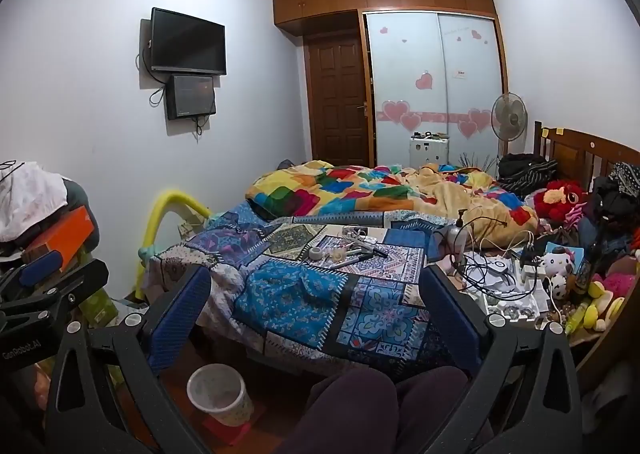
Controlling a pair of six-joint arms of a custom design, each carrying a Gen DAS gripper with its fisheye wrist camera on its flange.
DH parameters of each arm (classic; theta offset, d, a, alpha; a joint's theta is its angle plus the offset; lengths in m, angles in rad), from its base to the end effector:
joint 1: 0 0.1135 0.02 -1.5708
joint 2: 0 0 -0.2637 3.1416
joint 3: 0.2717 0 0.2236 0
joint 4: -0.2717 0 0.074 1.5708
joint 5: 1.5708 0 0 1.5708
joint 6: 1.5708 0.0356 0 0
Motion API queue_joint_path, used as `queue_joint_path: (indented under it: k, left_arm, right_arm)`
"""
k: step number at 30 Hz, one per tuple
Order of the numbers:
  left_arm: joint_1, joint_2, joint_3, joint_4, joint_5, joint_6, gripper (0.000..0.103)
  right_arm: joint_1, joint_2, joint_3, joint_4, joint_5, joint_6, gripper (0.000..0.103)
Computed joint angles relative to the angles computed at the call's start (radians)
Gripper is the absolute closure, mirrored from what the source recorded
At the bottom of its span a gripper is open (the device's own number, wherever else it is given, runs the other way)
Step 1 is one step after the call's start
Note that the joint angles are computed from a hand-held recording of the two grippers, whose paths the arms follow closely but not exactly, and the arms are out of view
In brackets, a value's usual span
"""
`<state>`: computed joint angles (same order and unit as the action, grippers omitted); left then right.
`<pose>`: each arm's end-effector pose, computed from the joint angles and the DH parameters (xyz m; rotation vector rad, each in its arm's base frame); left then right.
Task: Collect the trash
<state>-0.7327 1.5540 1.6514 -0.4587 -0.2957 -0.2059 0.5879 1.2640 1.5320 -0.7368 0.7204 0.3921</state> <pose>0.2487 -0.2098 0.4196 0.3092 1.9060 -0.3453 0.1978 0.1036 0.4343 0.2478 1.9020 -0.0806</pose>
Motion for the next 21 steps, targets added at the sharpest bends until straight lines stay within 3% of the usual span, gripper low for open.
queue_joint_path:
  k: [21]
  left_arm:
    - [-0.005,-0.003,-0.013,0.009,-0.006,-0.003,0.0]
  right_arm:
    - [0.009,-0.009,-0.016,-0.01,0.015,0.02,0.0]
